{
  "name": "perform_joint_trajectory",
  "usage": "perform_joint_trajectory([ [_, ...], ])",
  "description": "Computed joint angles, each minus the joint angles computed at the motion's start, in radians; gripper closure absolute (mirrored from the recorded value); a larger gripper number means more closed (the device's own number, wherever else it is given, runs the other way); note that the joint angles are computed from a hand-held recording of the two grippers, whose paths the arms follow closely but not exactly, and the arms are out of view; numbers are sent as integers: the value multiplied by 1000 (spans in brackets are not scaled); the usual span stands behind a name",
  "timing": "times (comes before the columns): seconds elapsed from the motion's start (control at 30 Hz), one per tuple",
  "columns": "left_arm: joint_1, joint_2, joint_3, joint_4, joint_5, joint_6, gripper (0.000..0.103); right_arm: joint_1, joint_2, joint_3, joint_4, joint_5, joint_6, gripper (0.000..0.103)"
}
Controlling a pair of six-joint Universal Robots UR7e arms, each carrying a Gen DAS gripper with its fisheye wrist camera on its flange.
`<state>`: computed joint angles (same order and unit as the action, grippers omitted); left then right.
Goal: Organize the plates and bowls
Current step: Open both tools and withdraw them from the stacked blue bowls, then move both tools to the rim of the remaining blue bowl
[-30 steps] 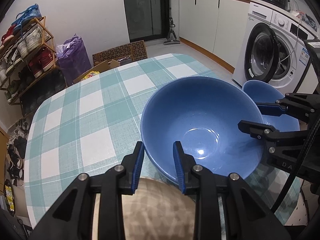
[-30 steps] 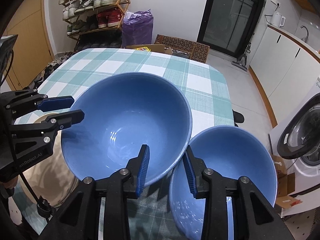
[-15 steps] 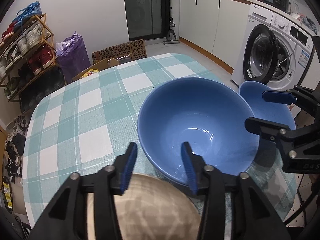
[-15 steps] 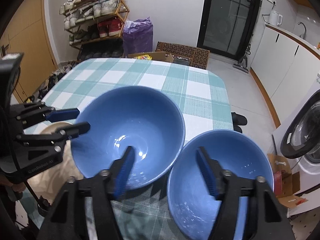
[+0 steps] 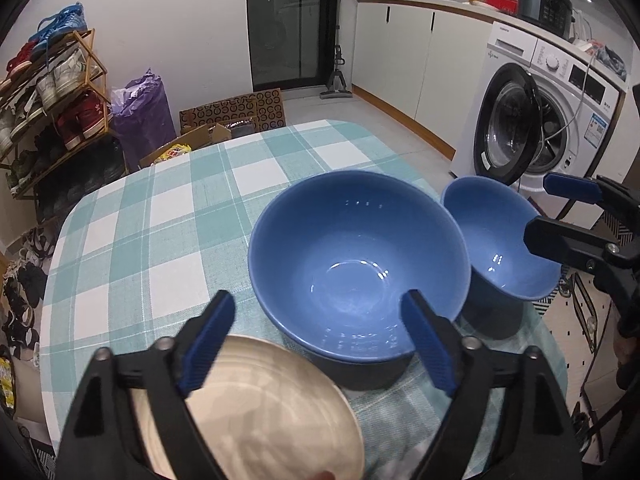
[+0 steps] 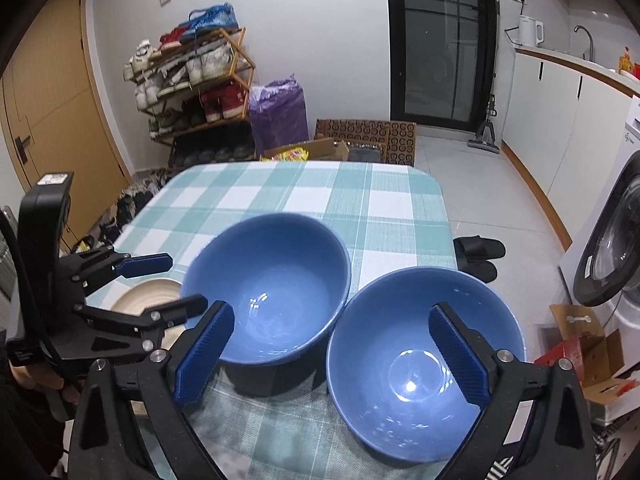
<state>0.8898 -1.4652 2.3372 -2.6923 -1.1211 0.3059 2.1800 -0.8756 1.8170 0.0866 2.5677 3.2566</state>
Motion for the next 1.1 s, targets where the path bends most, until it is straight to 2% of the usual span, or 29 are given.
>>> perform_joint_trajectory([
  [0.1, -11, -16, 1, 21, -15, -27, 11, 12, -28, 24, -11, 1, 6, 1],
  [0.17, -20, -25, 8, 23, -20, -39, 3, 21, -49, 44, -18, -1, 16, 1],
  [0.27, -39, -41, 23, 27, -33, -47, 0, 37, -77, 70, -25, 15, 32, 1],
  [0.53, -87, -62, 50, 37, -55, -89, 0, 88, -140, 140, -27, 81, 100, 1],
  [0.8, -124, -67, 81, 28, -70, -122, 0, 109, -182, 200, 4, 136, 190, 1],
  [0.93, -143, -68, 97, 9, -64, -117, 0, 115, -194, 222, 21, 143, 225, 1],
  [1.1, -150, -63, 93, 29, -101, -126, 2, 117, -211, 244, 26, 146, 246, 1],
])
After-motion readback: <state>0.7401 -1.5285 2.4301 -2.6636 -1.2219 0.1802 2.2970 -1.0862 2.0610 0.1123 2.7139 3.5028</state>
